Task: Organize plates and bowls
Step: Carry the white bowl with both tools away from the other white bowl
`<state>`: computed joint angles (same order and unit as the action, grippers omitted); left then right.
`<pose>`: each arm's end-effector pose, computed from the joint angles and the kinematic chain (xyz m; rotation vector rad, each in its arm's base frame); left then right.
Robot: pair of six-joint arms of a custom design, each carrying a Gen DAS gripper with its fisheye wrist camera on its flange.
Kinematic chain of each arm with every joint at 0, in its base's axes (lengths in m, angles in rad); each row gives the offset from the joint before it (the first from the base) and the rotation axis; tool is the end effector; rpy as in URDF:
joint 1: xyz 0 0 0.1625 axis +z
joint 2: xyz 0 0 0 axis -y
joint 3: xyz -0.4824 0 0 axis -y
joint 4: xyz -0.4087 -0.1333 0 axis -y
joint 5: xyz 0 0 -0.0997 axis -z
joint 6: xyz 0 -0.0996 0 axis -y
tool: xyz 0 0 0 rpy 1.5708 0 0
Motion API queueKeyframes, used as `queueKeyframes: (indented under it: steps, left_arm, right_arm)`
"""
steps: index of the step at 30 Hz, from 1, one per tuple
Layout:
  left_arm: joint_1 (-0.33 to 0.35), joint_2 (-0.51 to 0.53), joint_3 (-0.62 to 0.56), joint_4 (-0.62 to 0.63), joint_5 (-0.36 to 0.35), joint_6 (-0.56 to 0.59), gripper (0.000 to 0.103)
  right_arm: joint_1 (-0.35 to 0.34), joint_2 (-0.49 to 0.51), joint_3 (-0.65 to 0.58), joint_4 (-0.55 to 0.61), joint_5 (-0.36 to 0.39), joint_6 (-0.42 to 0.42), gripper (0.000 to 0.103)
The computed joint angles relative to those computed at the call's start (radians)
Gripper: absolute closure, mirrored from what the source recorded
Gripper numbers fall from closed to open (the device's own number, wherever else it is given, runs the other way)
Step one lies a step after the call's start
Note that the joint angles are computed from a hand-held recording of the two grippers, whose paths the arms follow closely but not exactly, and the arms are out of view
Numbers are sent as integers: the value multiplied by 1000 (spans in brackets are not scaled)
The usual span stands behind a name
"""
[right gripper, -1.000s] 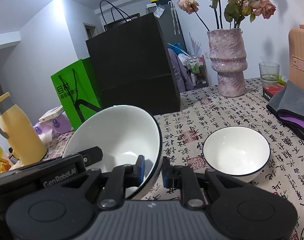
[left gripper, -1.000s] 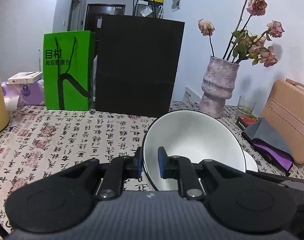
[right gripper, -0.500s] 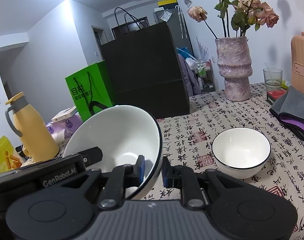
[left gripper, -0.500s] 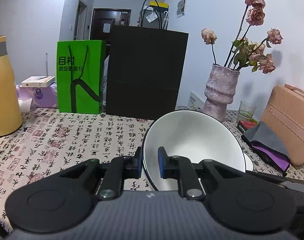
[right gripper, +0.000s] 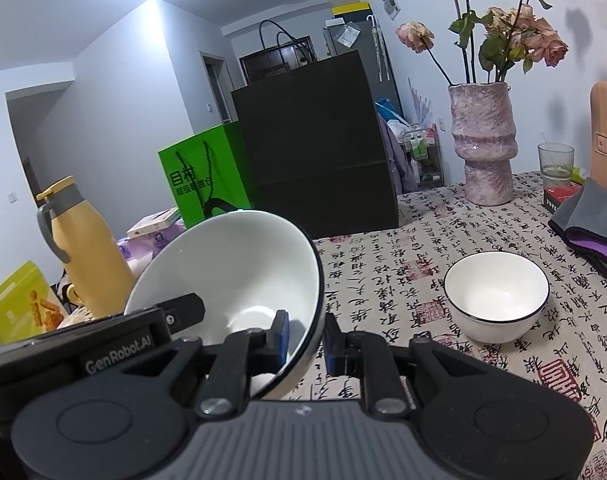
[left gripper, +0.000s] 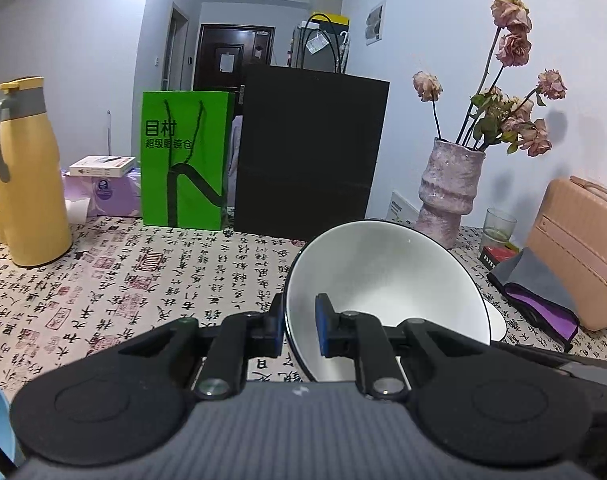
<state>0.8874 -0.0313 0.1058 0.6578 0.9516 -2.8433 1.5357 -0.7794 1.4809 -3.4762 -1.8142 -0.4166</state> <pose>-0.4096 -0.8057 0.0188 0.8410 2.3095 -1.2133 0.0818 -0.7847 0.2962 0.2419 -2.2537 1.4505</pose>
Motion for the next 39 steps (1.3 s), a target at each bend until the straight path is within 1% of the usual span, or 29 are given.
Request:
queueKeyframes:
  steps: [2, 4, 7, 13, 28, 39]
  left_arm:
    - [-2, -58, 119, -68, -3, 2, 87]
    - [-3, -94, 190, -108, -5, 6, 87]
    - [-5, -134, 268, -152, -9, 7, 87]
    - [-5, -193, 378, -215, -13, 5, 87]
    - [-10, -304, 581, -338, -38, 11, 87]
    - [-8, -367, 689, -399, -56, 10, 87]
  right_arm:
    - [4, -2, 8, -7, 2, -3, 86]
    - [8, -3, 15, -14, 3, -8, 86]
    - [13, -4, 27, -25, 4, -9, 86]
    - [23, -8, 47, -39, 4, -14, 86]
    - [42, -7, 89, -73, 19, -20, 86]
    - [53, -2, 120, -98, 31, -21, 86]
